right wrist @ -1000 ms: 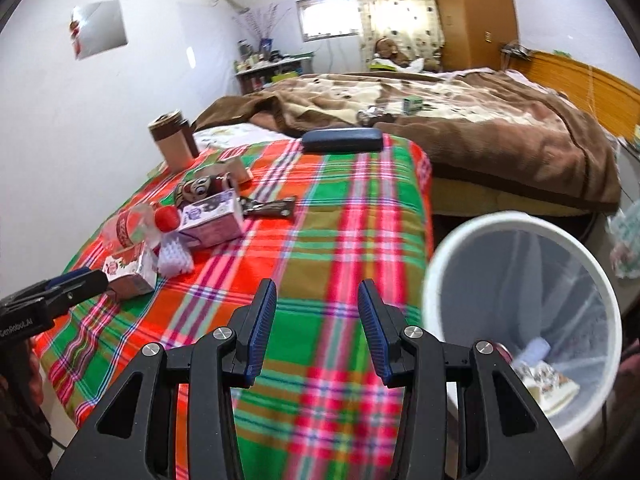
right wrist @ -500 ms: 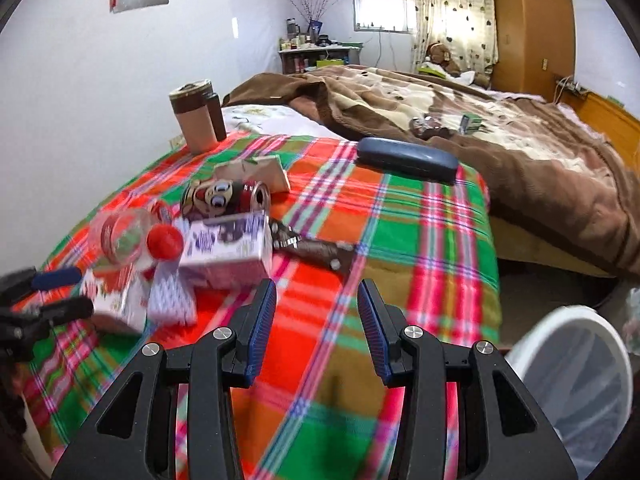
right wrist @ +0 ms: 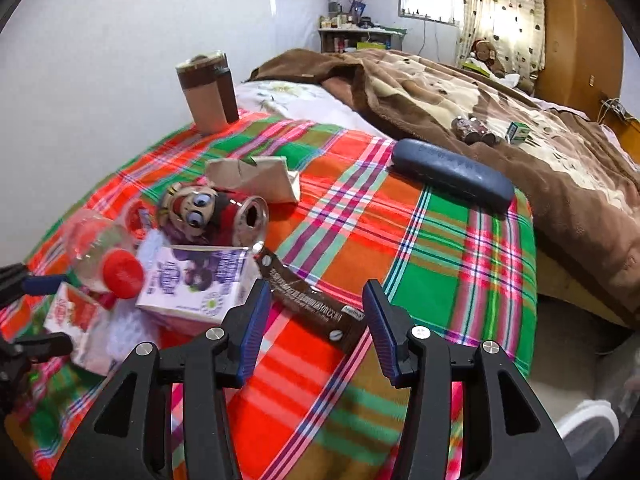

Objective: Collect trash
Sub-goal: 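Move both open tools back toward the strawberry carton and plastic bottle, then grasp the brown coffee packet with the right tool while the left tool grasps the strawberry carton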

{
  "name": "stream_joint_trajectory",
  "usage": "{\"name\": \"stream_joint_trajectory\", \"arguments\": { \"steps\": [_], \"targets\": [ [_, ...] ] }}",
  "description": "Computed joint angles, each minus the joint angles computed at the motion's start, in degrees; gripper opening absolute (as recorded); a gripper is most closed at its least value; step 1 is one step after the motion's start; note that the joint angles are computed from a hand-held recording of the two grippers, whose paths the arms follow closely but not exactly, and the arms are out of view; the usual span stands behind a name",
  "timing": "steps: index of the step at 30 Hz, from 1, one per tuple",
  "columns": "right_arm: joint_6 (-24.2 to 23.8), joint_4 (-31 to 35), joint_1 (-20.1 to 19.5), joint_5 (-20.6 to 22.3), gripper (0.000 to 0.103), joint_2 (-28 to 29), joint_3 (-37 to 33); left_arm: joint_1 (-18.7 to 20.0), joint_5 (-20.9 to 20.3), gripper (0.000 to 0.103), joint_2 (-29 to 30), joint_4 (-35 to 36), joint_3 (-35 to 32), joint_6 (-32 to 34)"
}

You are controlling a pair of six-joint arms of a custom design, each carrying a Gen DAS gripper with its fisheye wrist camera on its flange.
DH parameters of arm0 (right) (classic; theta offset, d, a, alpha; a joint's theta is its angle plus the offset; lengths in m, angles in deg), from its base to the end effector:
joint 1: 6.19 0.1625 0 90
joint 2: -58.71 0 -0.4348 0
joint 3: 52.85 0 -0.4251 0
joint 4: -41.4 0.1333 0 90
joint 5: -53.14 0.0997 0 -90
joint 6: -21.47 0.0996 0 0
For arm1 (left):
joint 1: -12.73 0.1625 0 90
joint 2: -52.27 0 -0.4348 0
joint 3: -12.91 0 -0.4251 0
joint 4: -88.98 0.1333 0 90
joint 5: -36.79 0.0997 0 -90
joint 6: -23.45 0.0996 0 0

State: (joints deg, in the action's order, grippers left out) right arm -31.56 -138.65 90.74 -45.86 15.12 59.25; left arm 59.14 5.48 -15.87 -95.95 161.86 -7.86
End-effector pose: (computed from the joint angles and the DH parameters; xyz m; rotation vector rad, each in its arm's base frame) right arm 0.1892 -0.5809 0.0118 1.3742 -2.4667 0.4072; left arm -0.0756 -0.3962 0.1205 0.0857 2.2765 -1.0004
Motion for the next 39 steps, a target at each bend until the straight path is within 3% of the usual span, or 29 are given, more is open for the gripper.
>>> {"name": "stream_joint_trajectory", "arguments": {
  "steps": [5,17,18,20,21,32,35,39],
  "targets": [
    [-3.58,0.46,0.32,-2.02,0.05,1.36,-0.73,0.61,-0.05,0.073,0.63,-1.34,-0.53,3.35],
    [-1.88,4.19,-0.07,-3.32,0.05,0.27,-0.07,0.48,-4.26,0.073,0.25,-2.42,0.45,3.45],
    [-1.46,3.87,-0.05,-3.66,0.048,0.26,0.04,0.34,-4.38,0.073,0.26,-2.2,0.49,3.48],
    [-0.61,2.69,-0.03,-3.99,0.028,0.22,0.49,0.13,-4.53,0.073,0.42,-1.71,0.4,3.38],
    [-0.25,2.23,0.02,-4.41,0.024,0.2,0.72,0.05,-4.81,0.073,0.57,-1.79,0.39,3.45],
    [1.09,-0.44,-0.68,-3.54,0.022,-1.35,3.52,-2.22,-5.98,0.074,1.85,-2.78,1.13,4.18],
    [1.79,0.27,-0.96,-3.16,0.022,-1.79,3.82,-2.2,-7.98,0.087,2.57,-6.08,1.22,7.73],
    [1.42,0.24,-1.27,-2.71,0.022,-2.51,4.7,-1.85,-7.49,0.088,3.29,-4.36,0.47,7.77]
  ]
}}
